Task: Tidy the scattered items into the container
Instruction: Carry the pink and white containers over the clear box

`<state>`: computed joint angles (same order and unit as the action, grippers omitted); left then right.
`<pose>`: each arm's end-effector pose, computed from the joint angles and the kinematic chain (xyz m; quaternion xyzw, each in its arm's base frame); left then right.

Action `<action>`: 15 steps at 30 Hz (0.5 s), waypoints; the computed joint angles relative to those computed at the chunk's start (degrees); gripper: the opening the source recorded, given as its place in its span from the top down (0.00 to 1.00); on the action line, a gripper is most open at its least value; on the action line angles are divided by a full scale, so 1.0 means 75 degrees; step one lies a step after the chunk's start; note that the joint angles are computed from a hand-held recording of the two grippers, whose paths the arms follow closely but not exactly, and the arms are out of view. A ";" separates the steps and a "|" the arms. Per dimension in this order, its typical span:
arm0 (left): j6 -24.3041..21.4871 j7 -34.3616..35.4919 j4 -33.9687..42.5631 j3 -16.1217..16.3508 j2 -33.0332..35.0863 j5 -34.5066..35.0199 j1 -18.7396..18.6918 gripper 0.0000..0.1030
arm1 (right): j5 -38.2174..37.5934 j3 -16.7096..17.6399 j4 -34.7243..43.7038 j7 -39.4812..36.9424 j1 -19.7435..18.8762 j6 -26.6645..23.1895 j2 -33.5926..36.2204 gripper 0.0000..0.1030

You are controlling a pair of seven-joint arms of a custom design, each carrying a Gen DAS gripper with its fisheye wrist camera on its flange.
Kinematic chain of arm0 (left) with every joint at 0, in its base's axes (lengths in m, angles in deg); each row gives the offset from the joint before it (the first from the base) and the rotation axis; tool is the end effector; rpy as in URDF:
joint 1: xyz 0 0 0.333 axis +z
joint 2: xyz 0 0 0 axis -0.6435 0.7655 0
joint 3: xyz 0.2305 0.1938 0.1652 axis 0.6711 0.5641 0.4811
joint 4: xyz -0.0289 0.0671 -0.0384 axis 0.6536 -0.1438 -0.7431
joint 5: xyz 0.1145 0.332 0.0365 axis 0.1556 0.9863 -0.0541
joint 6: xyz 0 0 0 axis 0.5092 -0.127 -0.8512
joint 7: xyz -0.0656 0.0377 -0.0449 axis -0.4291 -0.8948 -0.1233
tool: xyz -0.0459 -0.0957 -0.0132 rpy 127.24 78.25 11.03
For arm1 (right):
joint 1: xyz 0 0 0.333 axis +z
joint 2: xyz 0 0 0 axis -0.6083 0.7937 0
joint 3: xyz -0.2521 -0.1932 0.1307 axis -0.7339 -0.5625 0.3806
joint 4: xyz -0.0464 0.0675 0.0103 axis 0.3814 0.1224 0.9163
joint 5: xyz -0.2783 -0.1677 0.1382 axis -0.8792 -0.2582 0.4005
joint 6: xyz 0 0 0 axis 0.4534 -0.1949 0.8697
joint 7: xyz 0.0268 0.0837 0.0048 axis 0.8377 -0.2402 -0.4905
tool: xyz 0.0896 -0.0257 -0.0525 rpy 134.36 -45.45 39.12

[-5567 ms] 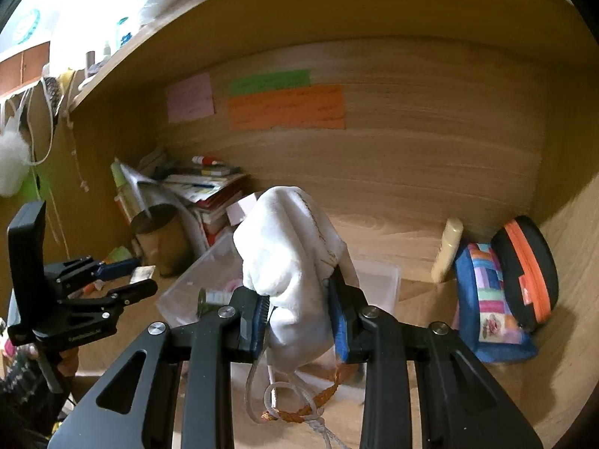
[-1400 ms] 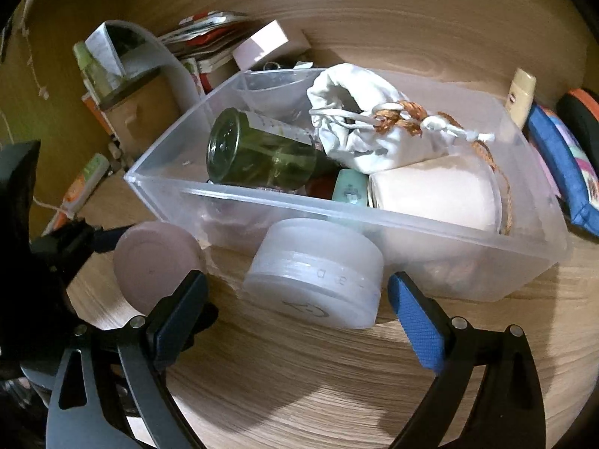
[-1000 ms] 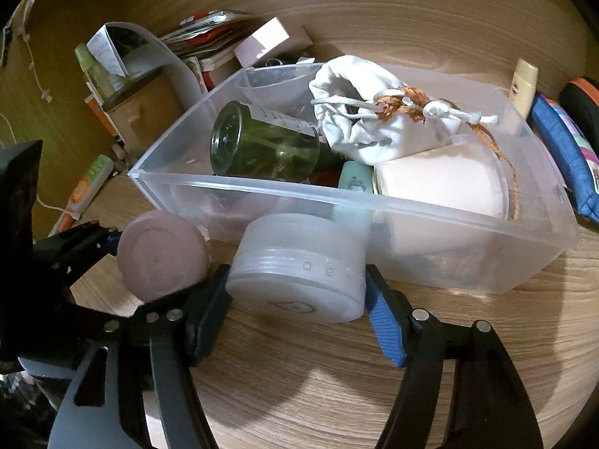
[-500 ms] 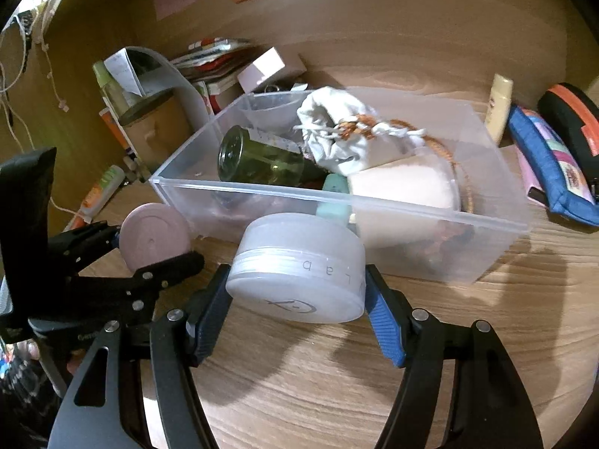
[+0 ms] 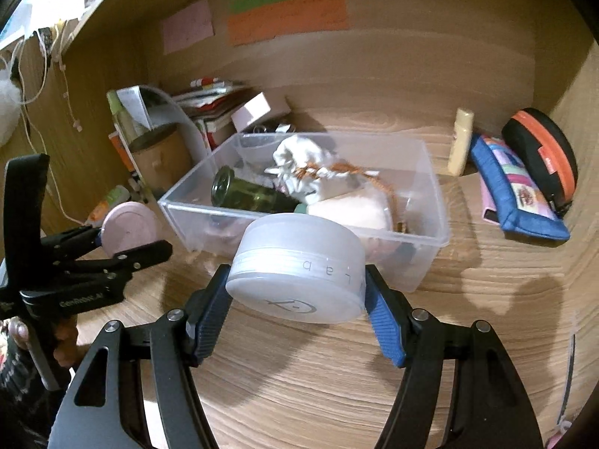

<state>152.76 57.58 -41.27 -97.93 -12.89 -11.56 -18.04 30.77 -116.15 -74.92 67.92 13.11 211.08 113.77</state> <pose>0.7262 -0.0853 0.3396 -0.4468 0.7984 -0.3705 0.1603 0.6589 0.3010 0.3490 -0.6080 0.6669 -0.2655 0.3392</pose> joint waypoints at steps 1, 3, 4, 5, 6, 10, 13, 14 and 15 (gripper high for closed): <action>0.0078 0.0000 -0.0076 -0.0087 -0.0045 -0.0027 0.0056 0.39 | 0.0011 -0.0046 -0.0102 0.0002 0.0028 0.0114 -0.0045 0.37; 0.0241 0.0007 -0.0206 -0.0322 -0.0095 -0.0044 0.0207 0.39 | 0.0099 -0.0138 -0.0233 -0.0049 0.0097 0.0253 -0.0099 0.37; 0.0297 0.0004 -0.0244 -0.0432 -0.0097 -0.0024 0.0280 0.39 | 0.0167 -0.0206 -0.0307 -0.0082 0.0147 0.0337 -0.0126 0.37; 0.0371 -0.0016 -0.0287 -0.0552 -0.0108 -0.0003 0.0341 0.39 | 0.0242 -0.0265 -0.0373 -0.0139 0.0188 0.0420 -0.0154 0.37; 0.0420 -0.0029 -0.0308 -0.0669 -0.0103 0.0037 0.0408 0.39 | 0.0333 -0.0321 -0.0393 -0.0202 0.0226 0.0450 -0.0158 0.37; 0.0470 -0.0071 -0.0244 -0.1005 -0.0035 0.0267 0.0553 0.39 | 0.0705 -0.0721 -0.0485 -0.0446 0.0492 0.0543 -0.0132 0.37; 0.0427 -0.0092 -0.0067 -0.1115 0.0065 0.0396 0.0540 0.39 | 0.0930 -0.0950 -0.0469 -0.0582 0.0599 0.0529 -0.0096 0.37; 0.0408 -0.0100 -0.0016 -0.1137 0.0084 0.0421 0.0530 0.39 | 0.0985 -0.1009 -0.0469 -0.0615 0.0621 0.0533 -0.0082 0.37; 0.0390 -0.0113 0.0034 -0.1158 0.0098 0.0432 0.0519 0.39 | 0.1040 -0.1057 -0.0469 -0.0641 0.0637 0.0545 -0.0068 0.37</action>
